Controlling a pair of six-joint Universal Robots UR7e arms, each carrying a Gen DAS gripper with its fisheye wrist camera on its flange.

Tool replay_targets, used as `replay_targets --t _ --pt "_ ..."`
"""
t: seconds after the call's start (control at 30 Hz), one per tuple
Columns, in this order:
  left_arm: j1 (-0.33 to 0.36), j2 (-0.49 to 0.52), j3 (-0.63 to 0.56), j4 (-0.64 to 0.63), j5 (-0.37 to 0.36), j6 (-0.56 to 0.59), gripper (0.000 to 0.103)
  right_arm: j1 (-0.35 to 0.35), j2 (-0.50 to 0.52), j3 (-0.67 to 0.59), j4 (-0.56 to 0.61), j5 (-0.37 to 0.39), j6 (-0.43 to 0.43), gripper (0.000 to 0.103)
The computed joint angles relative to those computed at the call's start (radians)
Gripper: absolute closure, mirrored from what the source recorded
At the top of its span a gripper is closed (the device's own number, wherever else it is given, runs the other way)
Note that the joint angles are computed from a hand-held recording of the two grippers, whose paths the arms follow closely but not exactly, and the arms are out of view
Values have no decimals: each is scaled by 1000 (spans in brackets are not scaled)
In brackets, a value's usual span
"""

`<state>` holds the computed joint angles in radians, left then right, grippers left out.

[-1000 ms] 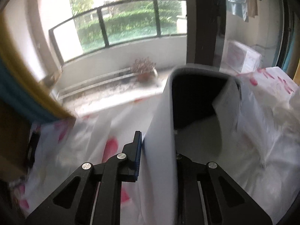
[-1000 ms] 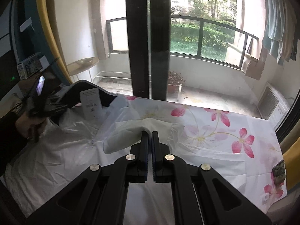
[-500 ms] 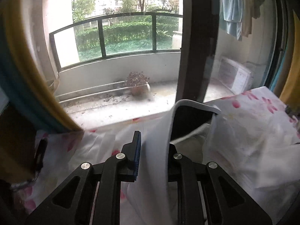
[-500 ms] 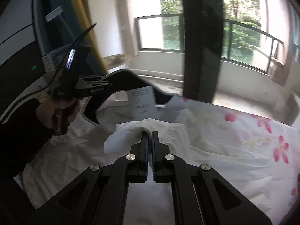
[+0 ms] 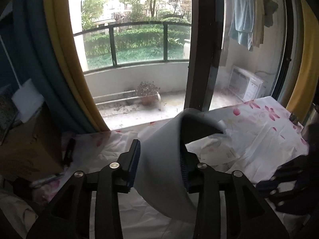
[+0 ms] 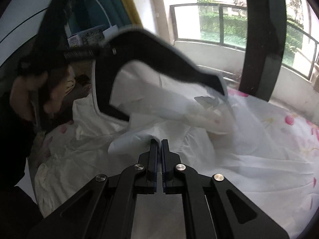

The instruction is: Fold large clothes

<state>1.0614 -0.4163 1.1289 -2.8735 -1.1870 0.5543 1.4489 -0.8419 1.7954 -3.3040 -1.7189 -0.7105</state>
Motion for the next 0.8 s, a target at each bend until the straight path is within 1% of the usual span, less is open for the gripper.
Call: replay_targets --t 0.07,0.1,0.17,0.23,0.27,0.3,0.33,0.37,0.4,0.43,0.5,0.6,0.67,0.7,0.8 --pt "-2 -10 19 -30 -11 16 53 -3 10 -11 42 -1 5 99" --pt "-3 -6 12 -22 -6 17 48 -2 12 -6 45 0 9 99" --pt "-1 -2 -13 48 8 -8 47 -8 20 -18 100 -5 10 99" --pt "-2 -9 0 63 -2 -30 47 -10 27 -28 143 -29 18 98" --pt "-2 -14 13 64 -5 -29 47 -12 25 -24 145 -34 16 96" --pt "-2 -19 27 58 -3 -30 47 -16 19 -15 145 -30 9 91" --pt "0 -25 43 53 -1 -44 47 -20 10 -7 148 -27 2 80" --pt "3 -29 50 60 1 -58 47 -19 0 2 148 -30 -1 71" --pt "6 -32 57 67 3 -72 47 -22 -13 7 152 -35 -10 56" --pt "11 -32 65 67 9 -86 47 -24 -25 9 159 -37 -16 48" --pt "22 -29 75 76 21 -109 47 -25 -39 1 153 -38 -45 48" --pt "35 -24 80 91 22 -133 47 -28 -46 -38 133 -59 -119 48" --pt "45 -19 75 92 20 -142 47 -23 -21 -114 134 -108 -163 48" --pt "50 -17 72 87 17 -145 47 -21 -6 -150 142 -120 -174 48" --pt "61 -10 62 55 18 -153 47 -22 47 -283 189 -120 -236 48"
